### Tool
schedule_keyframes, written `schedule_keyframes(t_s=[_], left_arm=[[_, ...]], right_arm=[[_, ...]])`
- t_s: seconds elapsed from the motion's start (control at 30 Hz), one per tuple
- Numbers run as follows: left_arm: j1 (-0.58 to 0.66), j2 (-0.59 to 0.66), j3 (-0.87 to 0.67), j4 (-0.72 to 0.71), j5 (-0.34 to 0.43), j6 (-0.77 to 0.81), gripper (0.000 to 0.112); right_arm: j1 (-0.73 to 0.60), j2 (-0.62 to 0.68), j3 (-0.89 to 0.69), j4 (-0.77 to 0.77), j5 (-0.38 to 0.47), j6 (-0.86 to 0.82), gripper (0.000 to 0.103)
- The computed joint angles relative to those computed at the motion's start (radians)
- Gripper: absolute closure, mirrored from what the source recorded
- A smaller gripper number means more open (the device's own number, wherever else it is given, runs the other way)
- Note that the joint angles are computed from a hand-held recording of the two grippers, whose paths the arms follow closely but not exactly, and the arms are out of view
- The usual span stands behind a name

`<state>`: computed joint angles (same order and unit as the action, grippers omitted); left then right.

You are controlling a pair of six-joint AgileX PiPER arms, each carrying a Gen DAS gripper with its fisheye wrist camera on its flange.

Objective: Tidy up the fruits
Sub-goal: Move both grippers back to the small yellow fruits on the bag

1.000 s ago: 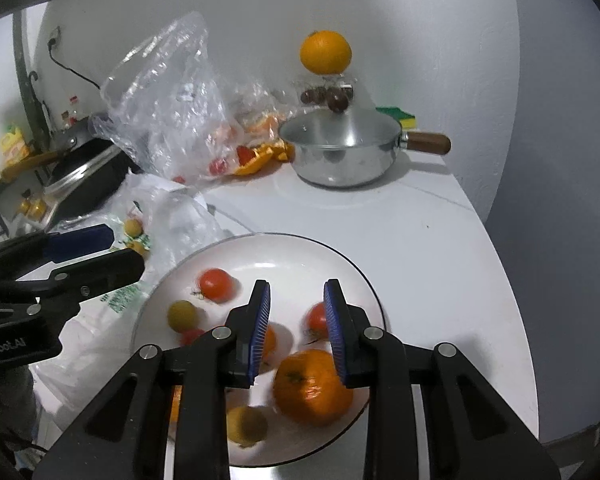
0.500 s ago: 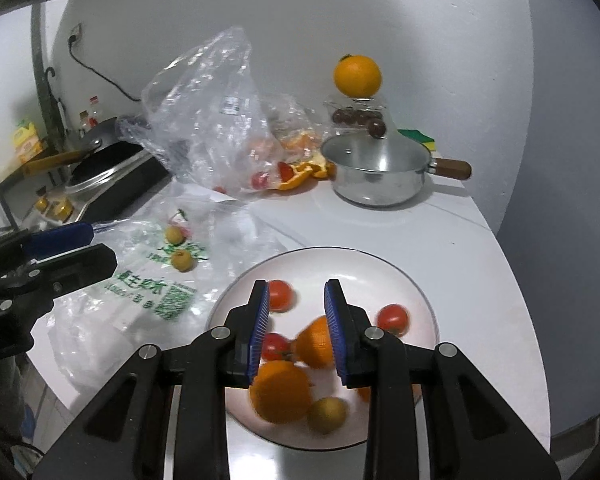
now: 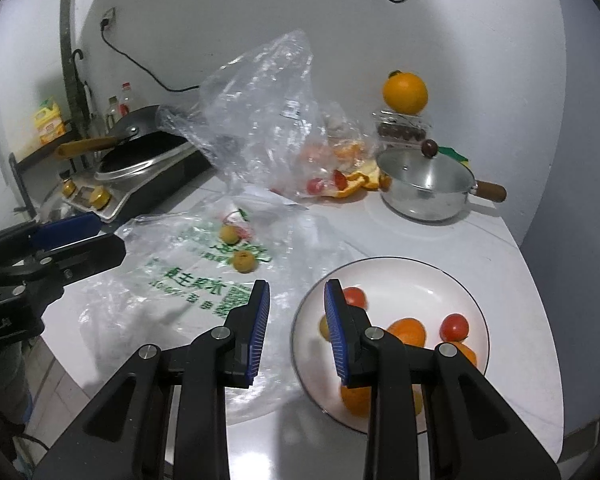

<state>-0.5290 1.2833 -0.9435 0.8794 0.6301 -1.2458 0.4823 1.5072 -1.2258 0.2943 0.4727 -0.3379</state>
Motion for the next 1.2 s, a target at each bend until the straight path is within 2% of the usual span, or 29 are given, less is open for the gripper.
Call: schedule_keyframes(t_s=[0.27,0.37,0.53,0.63,0.7,0.73,0.83,0.9,0.93,1.0,1.07,1.2], left_arm=[[-0.046,-0.033,0.014,0.073,0.057,-0.085,0.053],[-0.079,-0.030,0.008,0.103,0.093,-0.125,0.053],[-0.117,-0.019,0.004,0.137,0.172,-0.180,0.053],[-0.095,-0.003,0.009,0.131,0.172,-0.206,0.053],[-0.107,0.009,0.021,0.149,0.214,-0.197,0.053],[-0.090,-0.002,0.046,0.150,0.197,-0.202,0.053],[0.030,0.000,0.058,0.106,0.132,-0.164,0.053],[0.119,0.010,0.039,0.013,0.091,-0.075,0.053],[0.149,0.014,0.033,-0.005,0.074,-0.046,0.053],[0.181,0.028,0.018,0.040,0.098,-0.049,0.053],[0.238,0.029,0.016,0.016,0.060,0.010,0.053],[0.317,0.056,0.015,-0.027,0.015,0.099,0.053]], right_arm=[[0.056,-0.072,0.053,-0.077,-0.025,0.089,0.072],[0.072,-0.099,0.078,-0.090,-0.041,0.105,0.062],[0.082,-0.114,0.099,-0.044,-0.040,0.053,0.062],[0.110,-0.101,0.098,-0.085,-0.047,0.071,0.062],[0.120,-0.104,0.111,-0.092,-0.079,0.072,0.061],[0.116,-0.094,0.111,-0.064,-0.089,0.054,0.061],[0.100,-0.023,0.005,-0.027,-0.005,0.078,0.061],[0.115,0.028,-0.107,-0.075,0.038,0.141,0.061],[0.120,0.041,-0.138,-0.074,0.036,0.159,0.060],[0.134,0.060,-0.169,-0.048,0.039,0.120,0.050],[0.153,0.079,-0.170,-0.088,0.012,0.120,0.050],[0.152,0.150,-0.202,0.008,0.003,0.065,0.050]])
